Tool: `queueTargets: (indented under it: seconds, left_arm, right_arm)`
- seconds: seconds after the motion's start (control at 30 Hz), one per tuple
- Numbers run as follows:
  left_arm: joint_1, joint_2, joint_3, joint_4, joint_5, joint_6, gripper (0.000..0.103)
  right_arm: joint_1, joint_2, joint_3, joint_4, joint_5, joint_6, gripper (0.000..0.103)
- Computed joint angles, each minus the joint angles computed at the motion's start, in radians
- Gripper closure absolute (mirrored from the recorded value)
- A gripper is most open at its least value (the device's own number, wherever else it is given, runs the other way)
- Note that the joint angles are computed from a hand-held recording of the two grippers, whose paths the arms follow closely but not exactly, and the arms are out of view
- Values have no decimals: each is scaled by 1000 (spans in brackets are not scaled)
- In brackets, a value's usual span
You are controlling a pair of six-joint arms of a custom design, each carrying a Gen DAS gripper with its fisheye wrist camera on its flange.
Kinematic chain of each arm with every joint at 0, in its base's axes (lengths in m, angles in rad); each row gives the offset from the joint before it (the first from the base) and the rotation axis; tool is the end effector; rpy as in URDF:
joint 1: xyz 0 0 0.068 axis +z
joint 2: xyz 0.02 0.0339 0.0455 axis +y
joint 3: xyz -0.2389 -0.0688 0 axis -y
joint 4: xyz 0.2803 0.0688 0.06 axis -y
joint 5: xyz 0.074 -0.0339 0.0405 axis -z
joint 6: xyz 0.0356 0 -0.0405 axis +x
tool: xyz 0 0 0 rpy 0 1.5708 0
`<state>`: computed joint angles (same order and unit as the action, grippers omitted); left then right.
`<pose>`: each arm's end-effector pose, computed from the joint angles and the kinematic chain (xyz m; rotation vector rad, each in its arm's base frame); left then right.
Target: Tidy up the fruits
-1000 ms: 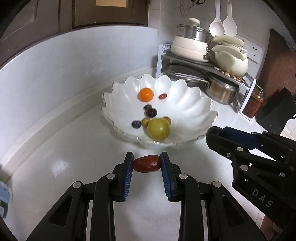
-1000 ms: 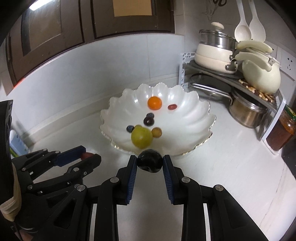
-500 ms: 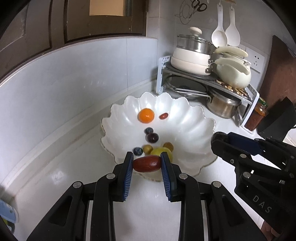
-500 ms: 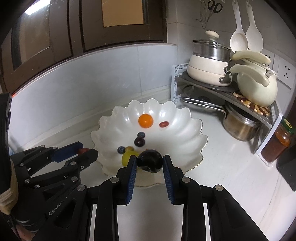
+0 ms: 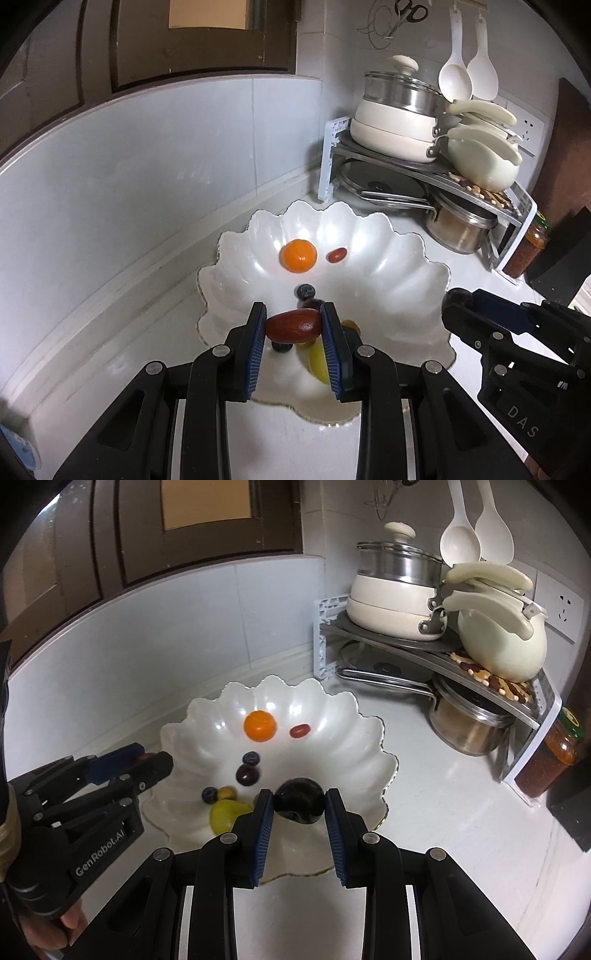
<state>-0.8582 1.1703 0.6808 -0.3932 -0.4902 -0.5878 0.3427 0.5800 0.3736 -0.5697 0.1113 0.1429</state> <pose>0.1888 -0.1929 0.1732 0.1064 2.3209 -0.1146 0.1755 0.0584 0.1691 -0.1792 2.3366 0.1097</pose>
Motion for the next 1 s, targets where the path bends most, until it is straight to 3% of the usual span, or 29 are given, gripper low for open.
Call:
queueTargets:
  seconds: [0.77, 0.93, 1.0]
  left_arm:
    - [110, 172, 27, 124, 106, 41, 72]
    - [105, 155, 14, 121, 82, 33, 45]
    - [101, 152, 14, 110, 62, 31, 42]
  right_arm:
    - [-24, 296, 67, 173, 21, -22, 72]
    - [-19, 322, 78, 171, 42, -21, 71]
    - [-15, 322, 75, 175, 55, -15, 61]
